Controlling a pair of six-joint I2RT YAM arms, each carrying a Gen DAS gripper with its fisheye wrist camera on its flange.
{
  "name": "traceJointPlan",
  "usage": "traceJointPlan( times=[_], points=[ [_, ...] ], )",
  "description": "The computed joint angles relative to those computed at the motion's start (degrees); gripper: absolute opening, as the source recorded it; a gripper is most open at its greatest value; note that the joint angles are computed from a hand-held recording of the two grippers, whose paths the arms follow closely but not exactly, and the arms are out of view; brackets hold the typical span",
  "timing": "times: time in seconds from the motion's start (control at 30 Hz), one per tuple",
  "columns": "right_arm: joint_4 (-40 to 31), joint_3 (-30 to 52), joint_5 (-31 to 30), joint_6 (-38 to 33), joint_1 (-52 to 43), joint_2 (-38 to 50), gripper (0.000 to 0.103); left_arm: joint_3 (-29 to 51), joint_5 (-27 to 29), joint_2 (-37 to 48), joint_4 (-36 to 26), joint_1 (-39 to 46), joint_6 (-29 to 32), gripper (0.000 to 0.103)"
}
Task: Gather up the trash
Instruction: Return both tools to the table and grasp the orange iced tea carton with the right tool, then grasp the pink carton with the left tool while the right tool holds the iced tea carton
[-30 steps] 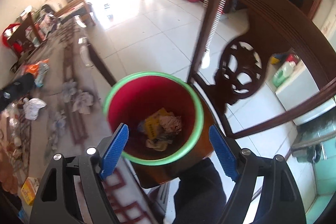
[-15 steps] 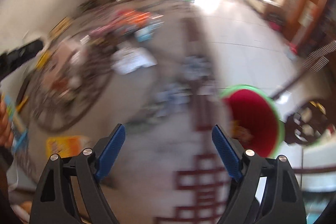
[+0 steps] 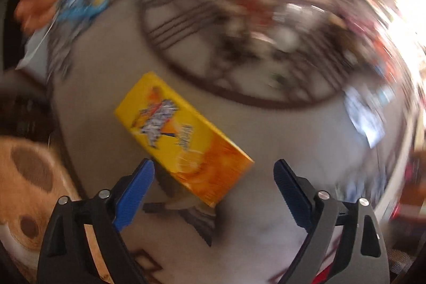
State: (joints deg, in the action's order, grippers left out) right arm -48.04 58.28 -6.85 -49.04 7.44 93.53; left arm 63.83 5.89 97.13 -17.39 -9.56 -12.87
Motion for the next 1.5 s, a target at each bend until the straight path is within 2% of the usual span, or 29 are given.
traceJointPlan(
  times=[0.17, 0.27, 0.33, 0.47, 0.6, 0.67, 0.8, 0.87, 0.93, 1.03, 1.13, 1.17, 1.37, 1.43, 1.5],
  points=[
    [0.4, 1.6, 3.0, -3.7, 5.6, 6.9, 0.091, 1.6, 1.0, 3.2, 0.1, 0.1, 0.7, 0.076],
    [3.0, 0.0, 4.4, -3.6, 7.0, 7.9, 0.075, 3.9, 1.3, 5.7, -0.6, 0.2, 2.0, 0.077],
    [3.0, -0.5, 1.6, -3.1, 5.8, 7.5, 0.072, 5.8, 0.9, 7.8, -1.0, 0.1, 3.0, 0.079],
    [-2.1, 2.2, -7.4, -0.7, -2.1, 7.3, 0.067, 10.5, 0.3, 13.0, -2.2, 0.2, 4.7, 0.08],
    [-7.2, 7.7, -18.2, 6.7, -12.3, 9.7, 0.067, 17.3, 0.7, 20.2, -4.6, 0.1, 5.5, 0.08],
    [-7.7, 8.7, -21.1, 9.8, -15.1, 10.2, 0.067, 21.0, 0.8, 23.7, -6.4, -0.4, 6.5, 0.08],
    [-7.1, 10.4, -25.2, 15.6, -19.1, 11.3, 0.067, 27.1, -1.5, 29.4, -9.0, -1.6, 8.7, 0.089],
    [-7.5, 11.5, -25.7, 16.4, -20.1, 12.0, 0.067, 29.8, -2.6, 31.7, -10.6, -2.0, 9.1, 0.092],
    [-6.8, 10.9, -25.9, 17.0, -20.6, 12.1, 0.067, 30.1, -3.7, 32.8, -9.2, -2.1, 9.1, 0.093],
    [-6.4, 11.1, -26.4, 17.7, -21.3, 13.1, 0.067, 30.4, -5.1, 33.4, -8.4, -2.3, 8.7, 0.083],
    [-5.8, 11.4, -27.1, 18.6, -21.1, 14.1, 0.067, 30.2, -5.8, 33.2, -8.2, -2.3, 8.0, 0.079],
    [-7.1, 13.8, -27.2, 19.5, -20.3, 14.8, 0.067, 29.9, -6.1, 32.9, -8.3, -2.2, 7.6, 0.078],
    [-5.8, 11.9, -27.8, 20.8, -18.7, 12.2, 0.066, 23.7, -5.6, 27.8, -5.5, -1.3, 4.3, 0.063],
    [-5.5, 11.6, -27.9, 21.3, -18.7, 11.5, 0.066, 21.6, -5.2, 25.6, -4.8, -0.9, 3.1, 0.053],
    [-5.4, 11.4, -28.2, 21.8, -19.1, 10.6, 0.065, 19.8, -5.1, 23.4, -4.1, -0.5, 2.1, 0.048]
  ],
)
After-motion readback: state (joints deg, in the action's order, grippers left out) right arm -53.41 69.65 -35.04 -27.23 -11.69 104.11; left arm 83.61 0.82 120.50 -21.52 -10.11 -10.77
